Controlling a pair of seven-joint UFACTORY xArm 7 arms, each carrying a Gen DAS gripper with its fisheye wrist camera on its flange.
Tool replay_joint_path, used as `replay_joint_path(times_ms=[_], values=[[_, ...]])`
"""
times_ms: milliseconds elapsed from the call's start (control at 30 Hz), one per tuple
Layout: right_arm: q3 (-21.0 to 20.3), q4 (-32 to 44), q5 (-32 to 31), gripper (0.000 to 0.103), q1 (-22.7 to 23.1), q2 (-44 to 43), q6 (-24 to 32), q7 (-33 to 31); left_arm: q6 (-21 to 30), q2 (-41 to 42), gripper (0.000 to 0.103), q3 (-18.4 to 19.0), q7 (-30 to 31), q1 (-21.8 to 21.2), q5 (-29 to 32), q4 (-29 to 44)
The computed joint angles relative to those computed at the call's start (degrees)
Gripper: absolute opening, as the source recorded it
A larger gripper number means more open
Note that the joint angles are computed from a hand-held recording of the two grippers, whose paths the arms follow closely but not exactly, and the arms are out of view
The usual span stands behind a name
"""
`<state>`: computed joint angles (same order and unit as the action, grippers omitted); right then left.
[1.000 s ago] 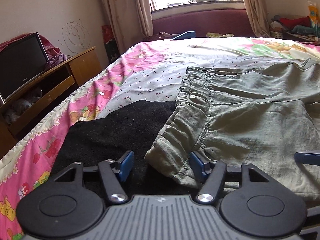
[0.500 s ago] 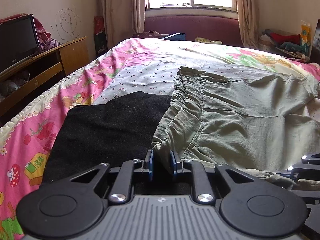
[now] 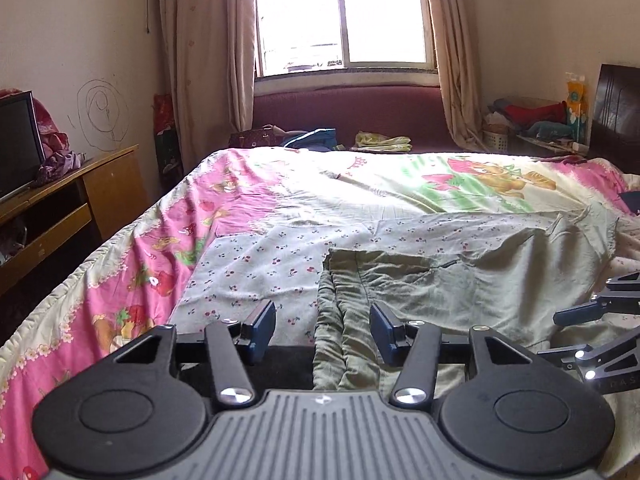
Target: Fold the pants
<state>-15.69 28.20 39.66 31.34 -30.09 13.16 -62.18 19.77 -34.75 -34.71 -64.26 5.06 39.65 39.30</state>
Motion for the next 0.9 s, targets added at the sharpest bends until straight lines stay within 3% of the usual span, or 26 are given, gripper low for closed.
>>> replay_joint_path(times_ms=[100,167,267,333,400,467,533,600,667,733,767,800,833,867,900], values=[[-9.10,9.63,7.62,0.053,6.58,10.13,-0.70,-9.81,-3.97,8.42,0.071,-3.02,-1.40,6.99,5.27,5.78],[-15.10,17.69,16.10,0.058,10.97,18.56,0.69,-20.52,-4.60,17.77,0.074,-7.60,-4.53,13.14,13.52,12.02],[-16.33,27.57,20.02,0.058,9.54,30.41,3.68,-25.62,-0.82,33.80,0.074,-10.50,-7.46,15.92,23.80,21.36],[-15.74,33.13,18.06,0.059,7.24,36.24,6.40,-24.45,1.70,41.74,0.074,-8.86,-8.92,14.09,29.62,26.23],[-13.93,38.14,20.23,0.063,4.56,41.32,7.14,-27.63,3.23,46.93,0.074,-6.47,-9.24,12.04,32.14,29.80],[-12.67,43.14,19.02,0.065,2.28,46.33,8.44,-27.32,1.76,49.95,0.074,-4.88,-7.29,11.60,30.06,31.77],[-12.38,47.10,15.17,0.065,0.82,50.26,11.26,-23.33,-0.63,53.13,0.075,-5.63,0.45,13.08,22.31,33.32],[-12.13,49.72,11.42,0.064,-0.37,52.92,14.00,-19.77,-0.32,56.58,0.083,-8.48,10.38,15.10,14.08,35.21],[-10.59,50.28,10.71,0.064,-2.17,53.58,15.23,-19.30,0.12,57.37,0.086,-7.08,13.06,13.21,13.30,36.41],[-9.37,50.62,9.96,0.062,-3.70,53.69,16.03,-17.93,5.75,59.30,0.086,-4.97,16.27,8.94,14.06,40.35],[-8.83,50.75,9.52,0.059,-4.36,53.62,16.25,-17.16,7.75,59.87,0.082,-3.75,16.99,6.96,14.67,41.66],[-8.21,50.65,9.08,0.044,-5.02,53.35,16.44,-16.80,9.46,60.58,0.079,-2.76,18.34,5.15,15.20,42.99],[-7.83,50.40,8.06,0.035,-5.44,52.92,16.94,-15.99,9.91,60.68,0.067,-2.37,19.70,4.29,14.73,43.36],[-7.54,50.23,6.81,0.016,-5.74,52.56,17.65,-14.80,10.30,60.46,0.054,-2.07,20.60,3.50,14.03,43.45],[-7.24,49.69,5.54,0.002,-5.79,51.94,17.67,-13.76,10.39,59.93,0.048,-1.45,20.76,2.60,13.87,43.26]])
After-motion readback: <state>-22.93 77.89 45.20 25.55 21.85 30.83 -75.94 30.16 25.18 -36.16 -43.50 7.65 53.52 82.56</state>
